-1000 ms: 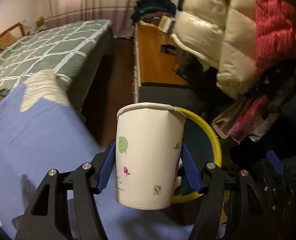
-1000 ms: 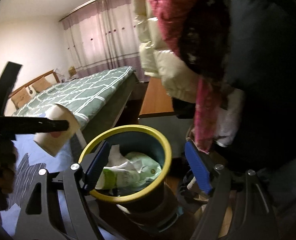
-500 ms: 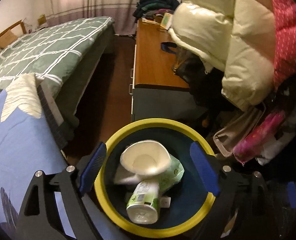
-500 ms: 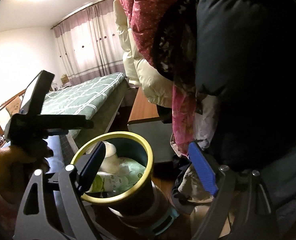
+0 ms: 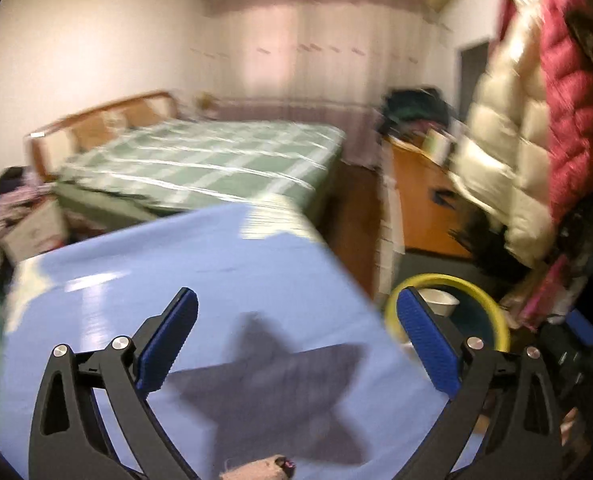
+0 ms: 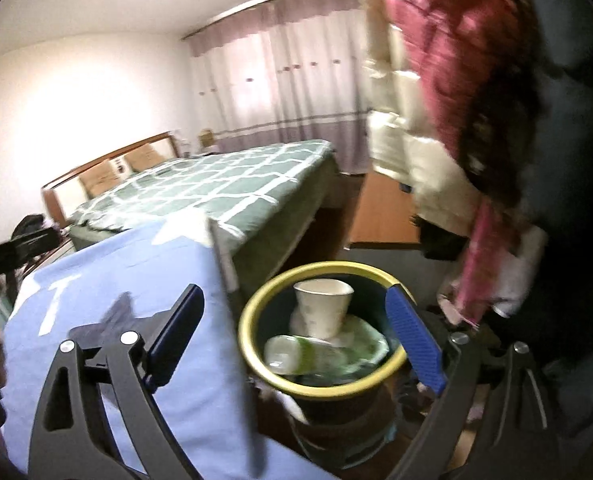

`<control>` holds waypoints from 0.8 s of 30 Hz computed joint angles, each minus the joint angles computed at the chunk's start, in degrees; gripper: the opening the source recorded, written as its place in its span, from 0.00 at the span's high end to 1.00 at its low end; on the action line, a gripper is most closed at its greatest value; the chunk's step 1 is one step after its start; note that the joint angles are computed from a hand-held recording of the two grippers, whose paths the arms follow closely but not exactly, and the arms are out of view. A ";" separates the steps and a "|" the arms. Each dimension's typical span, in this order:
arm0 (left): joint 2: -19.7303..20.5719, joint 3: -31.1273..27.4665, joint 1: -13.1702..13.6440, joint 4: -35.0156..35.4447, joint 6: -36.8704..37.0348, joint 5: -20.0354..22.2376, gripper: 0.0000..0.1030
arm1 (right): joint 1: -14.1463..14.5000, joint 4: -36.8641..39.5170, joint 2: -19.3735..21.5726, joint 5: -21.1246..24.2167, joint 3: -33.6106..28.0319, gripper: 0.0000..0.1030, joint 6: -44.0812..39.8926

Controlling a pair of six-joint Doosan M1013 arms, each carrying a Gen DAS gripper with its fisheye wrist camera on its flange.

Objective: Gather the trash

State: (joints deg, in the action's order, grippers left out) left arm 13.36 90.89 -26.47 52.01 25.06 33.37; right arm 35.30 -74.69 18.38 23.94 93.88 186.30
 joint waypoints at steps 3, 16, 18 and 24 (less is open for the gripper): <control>-4.61 5.60 -0.04 7.60 -10.26 5.73 0.05 | 0.69 0.23 -0.02 -1.81 -0.88 0.14 -1.63; -16.27 19.46 -3.36 15.69 -28.53 18.07 0.05 | 3.56 2.90 -1.44 -4.09 -0.99 0.10 -8.14; -16.91 20.33 -3.95 15.99 -29.24 18.42 0.05 | 3.88 1.60 -1.74 -3.71 -0.67 0.10 -6.99; -17.81 21.12 -4.94 16.63 -31.14 19.44 0.05 | 4.25 -1.65 -2.16 -3.60 -0.32 0.09 -4.41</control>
